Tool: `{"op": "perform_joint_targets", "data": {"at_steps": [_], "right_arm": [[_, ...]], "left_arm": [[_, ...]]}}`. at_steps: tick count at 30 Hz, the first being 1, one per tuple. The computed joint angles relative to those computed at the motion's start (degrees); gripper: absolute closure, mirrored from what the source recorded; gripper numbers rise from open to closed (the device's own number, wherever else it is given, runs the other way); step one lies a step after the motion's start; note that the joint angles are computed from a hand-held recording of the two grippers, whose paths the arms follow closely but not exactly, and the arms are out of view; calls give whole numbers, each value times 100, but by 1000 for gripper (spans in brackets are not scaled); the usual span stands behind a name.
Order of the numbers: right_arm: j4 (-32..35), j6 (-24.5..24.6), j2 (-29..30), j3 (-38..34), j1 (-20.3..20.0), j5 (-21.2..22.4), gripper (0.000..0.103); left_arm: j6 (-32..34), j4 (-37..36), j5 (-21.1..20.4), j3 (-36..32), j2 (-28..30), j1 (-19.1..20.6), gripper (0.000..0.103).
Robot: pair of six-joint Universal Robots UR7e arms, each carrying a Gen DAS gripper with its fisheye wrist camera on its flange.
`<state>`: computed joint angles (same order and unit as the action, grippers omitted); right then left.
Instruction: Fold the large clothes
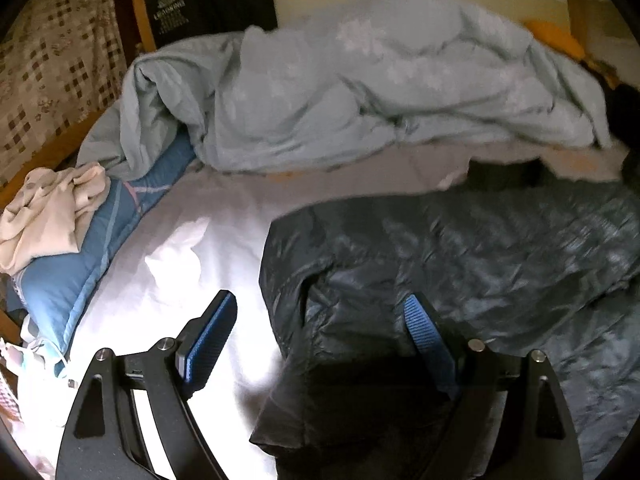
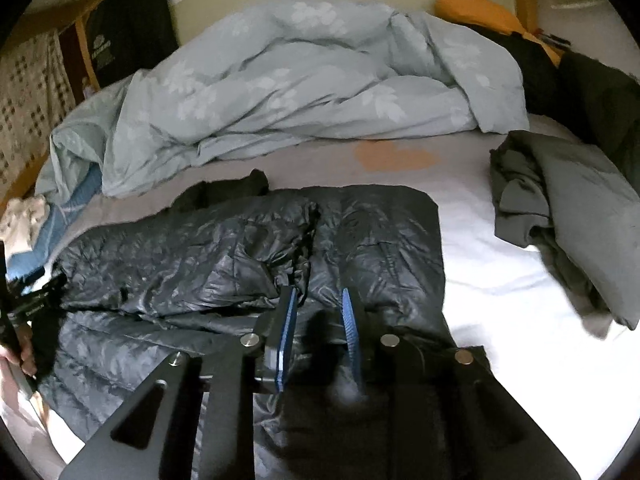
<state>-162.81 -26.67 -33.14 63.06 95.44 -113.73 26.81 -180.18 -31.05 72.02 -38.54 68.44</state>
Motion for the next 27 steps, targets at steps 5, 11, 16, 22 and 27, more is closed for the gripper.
{"op": "perform_joint_targets", "data": {"at_steps": [5,11,16,22,27], "right_arm": [[-75,474,-324,395,-44,503,45],[-1149,-65,-370,890,155,-72,31],[-2379,-569,-492,1566,250,-260,15],[-3400,-1234,-588,2139,313,-421,15],[-3590,-1262,-758,2484,318,-338,15]], "left_arm": [[615,-985,-461,504,-223,-206,18],[1454,-2291,-712,1115,-468,-473,4],[939,-2331,-861,1591,-800,-665,0],[1648,-3443,-987,1960,-706,-863,0],[2202,-3987,-989,2291,-606,-1024,0]]}}
